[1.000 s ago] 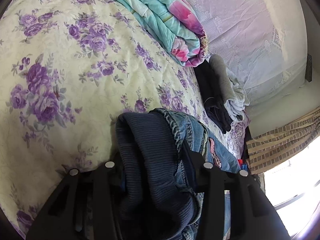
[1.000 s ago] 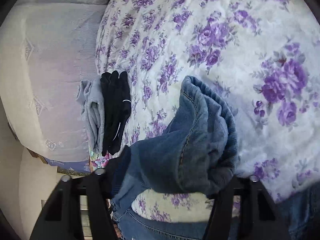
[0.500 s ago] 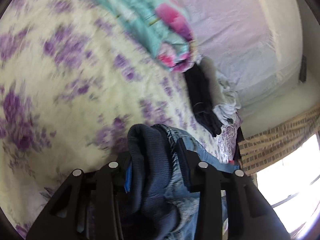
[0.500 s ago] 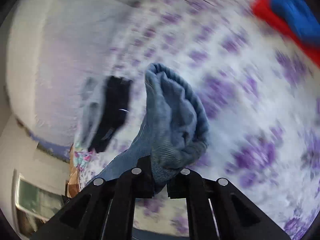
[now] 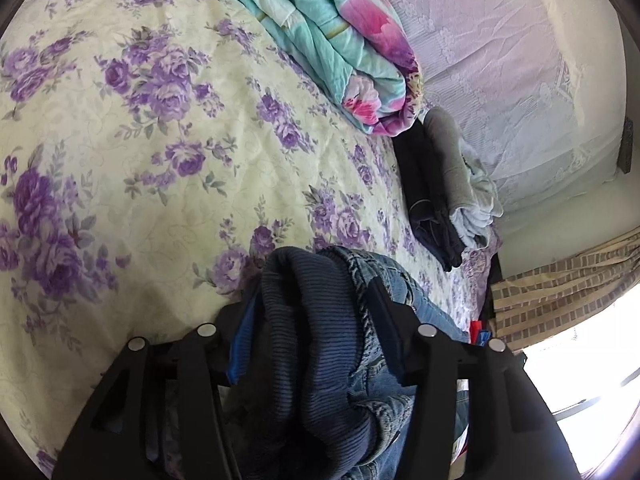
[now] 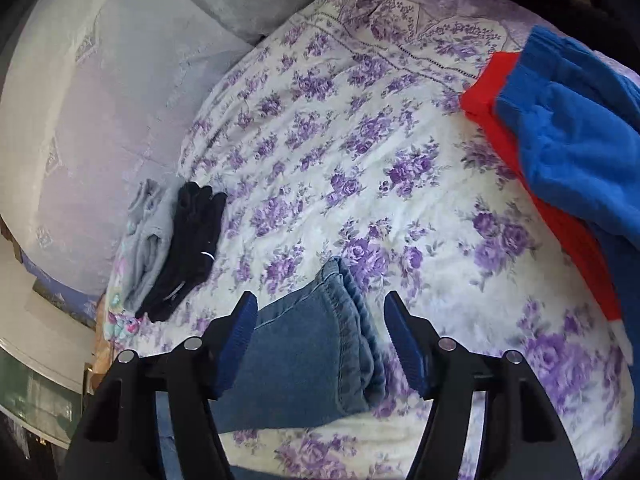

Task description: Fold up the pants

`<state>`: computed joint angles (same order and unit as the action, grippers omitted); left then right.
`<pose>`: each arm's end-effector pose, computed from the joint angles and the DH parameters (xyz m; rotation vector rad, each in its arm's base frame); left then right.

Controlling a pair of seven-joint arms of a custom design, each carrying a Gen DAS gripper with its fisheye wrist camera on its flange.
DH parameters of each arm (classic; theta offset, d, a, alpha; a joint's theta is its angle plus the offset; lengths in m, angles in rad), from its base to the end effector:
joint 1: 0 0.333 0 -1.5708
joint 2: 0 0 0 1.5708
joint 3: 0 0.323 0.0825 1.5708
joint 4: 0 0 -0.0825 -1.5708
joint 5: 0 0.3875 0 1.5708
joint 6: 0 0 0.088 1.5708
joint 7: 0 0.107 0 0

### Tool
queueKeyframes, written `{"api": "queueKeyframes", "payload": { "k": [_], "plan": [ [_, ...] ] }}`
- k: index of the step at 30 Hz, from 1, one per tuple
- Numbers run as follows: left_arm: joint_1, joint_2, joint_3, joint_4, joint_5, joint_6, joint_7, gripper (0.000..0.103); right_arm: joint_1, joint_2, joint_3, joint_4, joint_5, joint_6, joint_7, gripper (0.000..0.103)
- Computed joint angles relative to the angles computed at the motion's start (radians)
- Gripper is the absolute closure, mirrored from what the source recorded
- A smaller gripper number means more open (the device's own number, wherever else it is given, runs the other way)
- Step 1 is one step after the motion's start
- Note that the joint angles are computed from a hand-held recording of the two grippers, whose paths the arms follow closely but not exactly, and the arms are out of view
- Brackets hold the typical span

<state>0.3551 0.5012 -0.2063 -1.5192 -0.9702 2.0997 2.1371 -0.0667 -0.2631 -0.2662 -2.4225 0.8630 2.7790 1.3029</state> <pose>0.7118 0.0923 0.4116 1.8910 -1.7029 1.2249 0.4510 -0.1966 0.4640 -0.8778 2.1846 -0.2437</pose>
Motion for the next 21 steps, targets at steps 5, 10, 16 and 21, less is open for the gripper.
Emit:
{"api": "queueKeyframes", "payload": {
  "k": [5, 10, 16, 21],
  "plan": [
    [-0.020, 0.008, 0.006, 0.032, 0.060, -0.010, -0.030, 0.054, -0.003, 0.140, 0.012, 0.101, 0.077, -0.081, -0.056, 0.065],
    [-0.021, 0.010, -0.011, 0.054, 0.066, -0.013, 0.002, 0.074, -0.015, 0.090, 0.046, 0.071, 0.193, -0.034, -0.193, 0.089],
    [-0.025, -0.020, -0.015, 0.046, 0.053, 0.010, 0.049, 0.079, 0.012, 0.061, 0.032, 0.098, 0.295, 0.017, -0.256, 0.094],
    [-0.033, -0.019, -0.023, 0.087, 0.018, 0.030, 0.094, 0.080, 0.002, 0.101, 0.049, 0.145, 0.259, 0.055, -0.238, 0.095]
  ]
}}
